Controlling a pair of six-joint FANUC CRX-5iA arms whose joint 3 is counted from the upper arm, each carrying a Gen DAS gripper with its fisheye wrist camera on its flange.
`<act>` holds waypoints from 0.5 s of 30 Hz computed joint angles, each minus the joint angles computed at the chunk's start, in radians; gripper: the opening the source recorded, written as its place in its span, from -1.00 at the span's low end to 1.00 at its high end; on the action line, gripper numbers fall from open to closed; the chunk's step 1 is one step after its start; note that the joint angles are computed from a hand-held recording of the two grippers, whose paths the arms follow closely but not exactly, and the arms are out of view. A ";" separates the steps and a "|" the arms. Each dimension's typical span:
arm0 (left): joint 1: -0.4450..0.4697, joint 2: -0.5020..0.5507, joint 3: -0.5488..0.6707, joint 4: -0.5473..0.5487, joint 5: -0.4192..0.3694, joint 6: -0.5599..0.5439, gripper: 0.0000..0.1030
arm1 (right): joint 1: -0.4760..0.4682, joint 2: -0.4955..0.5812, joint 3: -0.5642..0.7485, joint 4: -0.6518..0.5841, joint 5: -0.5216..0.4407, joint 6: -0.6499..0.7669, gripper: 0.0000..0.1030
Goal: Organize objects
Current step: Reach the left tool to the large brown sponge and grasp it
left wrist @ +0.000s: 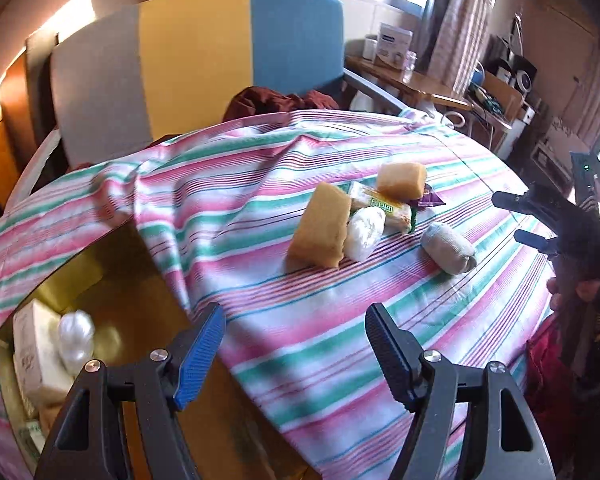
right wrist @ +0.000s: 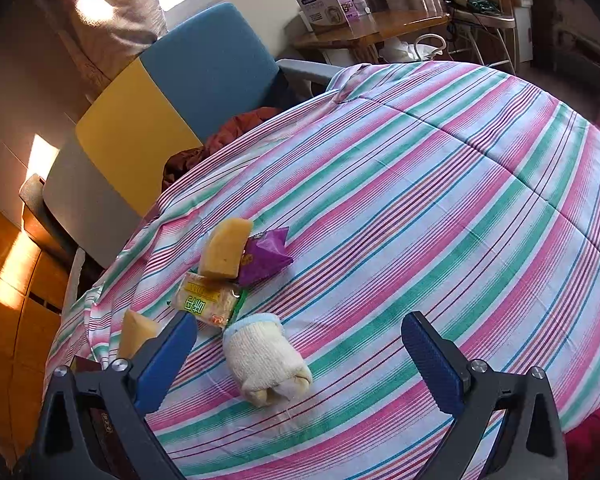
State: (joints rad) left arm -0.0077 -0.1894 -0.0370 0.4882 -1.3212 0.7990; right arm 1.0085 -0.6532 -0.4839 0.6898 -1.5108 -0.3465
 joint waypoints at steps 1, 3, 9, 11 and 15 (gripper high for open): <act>-0.025 0.018 0.016 -0.016 0.008 0.007 0.43 | -0.001 -0.002 -0.001 -0.004 0.007 -0.002 1.00; -0.064 0.056 0.044 -0.033 0.020 0.017 0.43 | -0.004 -0.008 -0.003 -0.012 0.019 -0.004 1.00; -0.135 0.179 0.135 -0.050 0.013 0.086 0.43 | -0.018 -0.010 -0.002 -0.034 0.054 0.011 1.00; -0.153 0.211 0.158 -0.052 0.019 0.108 0.43 | -0.027 -0.008 0.000 -0.045 0.066 0.023 1.00; -0.179 0.277 0.205 -0.057 0.014 0.164 0.43 | -0.044 -0.009 0.001 -0.063 0.085 0.035 1.00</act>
